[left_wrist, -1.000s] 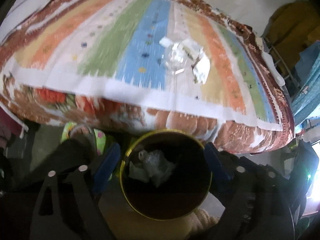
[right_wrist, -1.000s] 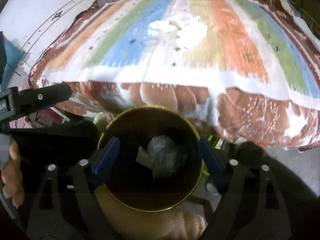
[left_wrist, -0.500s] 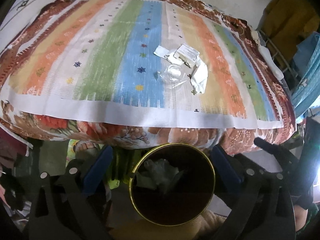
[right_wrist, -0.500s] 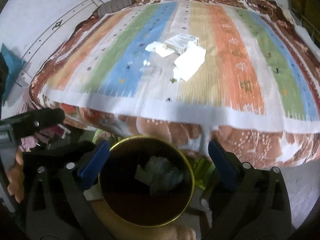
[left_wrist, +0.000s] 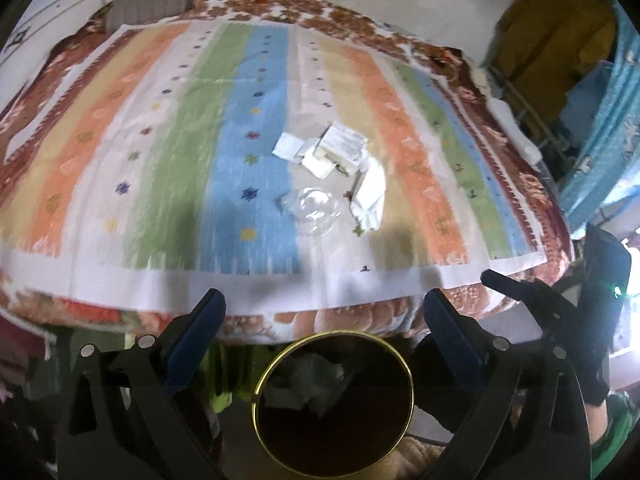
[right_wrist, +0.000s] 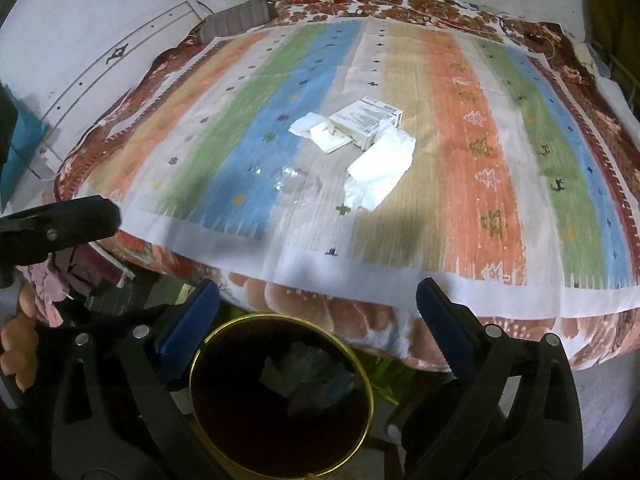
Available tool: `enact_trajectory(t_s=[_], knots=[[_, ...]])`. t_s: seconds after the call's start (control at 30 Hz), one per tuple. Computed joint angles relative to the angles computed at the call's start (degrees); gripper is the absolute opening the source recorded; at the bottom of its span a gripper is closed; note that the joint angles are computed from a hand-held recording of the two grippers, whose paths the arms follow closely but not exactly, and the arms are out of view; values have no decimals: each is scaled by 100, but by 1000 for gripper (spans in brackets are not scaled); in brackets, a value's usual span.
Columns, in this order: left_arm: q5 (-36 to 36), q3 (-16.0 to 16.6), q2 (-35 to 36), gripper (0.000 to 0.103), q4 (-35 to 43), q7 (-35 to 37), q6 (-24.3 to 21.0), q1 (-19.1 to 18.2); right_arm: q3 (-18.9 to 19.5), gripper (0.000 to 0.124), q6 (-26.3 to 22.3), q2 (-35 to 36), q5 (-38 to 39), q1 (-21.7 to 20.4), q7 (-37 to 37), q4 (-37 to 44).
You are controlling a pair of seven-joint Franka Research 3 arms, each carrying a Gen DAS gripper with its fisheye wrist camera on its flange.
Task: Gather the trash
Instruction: 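Raise both open tools back over the cup, box and tissue, then close left tool on clear plastic cup while right tool grasps white tissue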
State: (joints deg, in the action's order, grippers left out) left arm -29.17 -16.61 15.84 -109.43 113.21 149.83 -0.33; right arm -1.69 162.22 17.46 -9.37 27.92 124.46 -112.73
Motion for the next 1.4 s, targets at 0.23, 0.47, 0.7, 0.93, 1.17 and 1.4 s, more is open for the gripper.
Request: enact_trajectory(t_s=[0.23, 0.47, 0.7, 0.93, 1.17, 1.4], knots=[[910, 53, 343, 97, 269, -10, 311, -69, 4, 94, -334, 343, 175, -147, -316, 482], [1393, -47, 616, 97, 442, 118, 661, -29, -156, 94, -500, 648, 89, -164, -290, 910], [2424, 64, 1007, 97, 768, -15, 699, -229, -251, 94, -566, 992, 185, -187, -350, 1353], [2403, -191, 1475, 97, 1370, 196, 311, -66, -276, 93, -602, 1360, 384, -270, -428, 1783], [2380, -378, 1797, 95, 1560, 763, 639, 1, -202, 92, -738, 1811, 685, -428, -601, 2308], [2746, -257, 2314, 84, 2251, 892, 34, -226, -197, 91, -986, 2285, 947, -526, -733, 2923]])
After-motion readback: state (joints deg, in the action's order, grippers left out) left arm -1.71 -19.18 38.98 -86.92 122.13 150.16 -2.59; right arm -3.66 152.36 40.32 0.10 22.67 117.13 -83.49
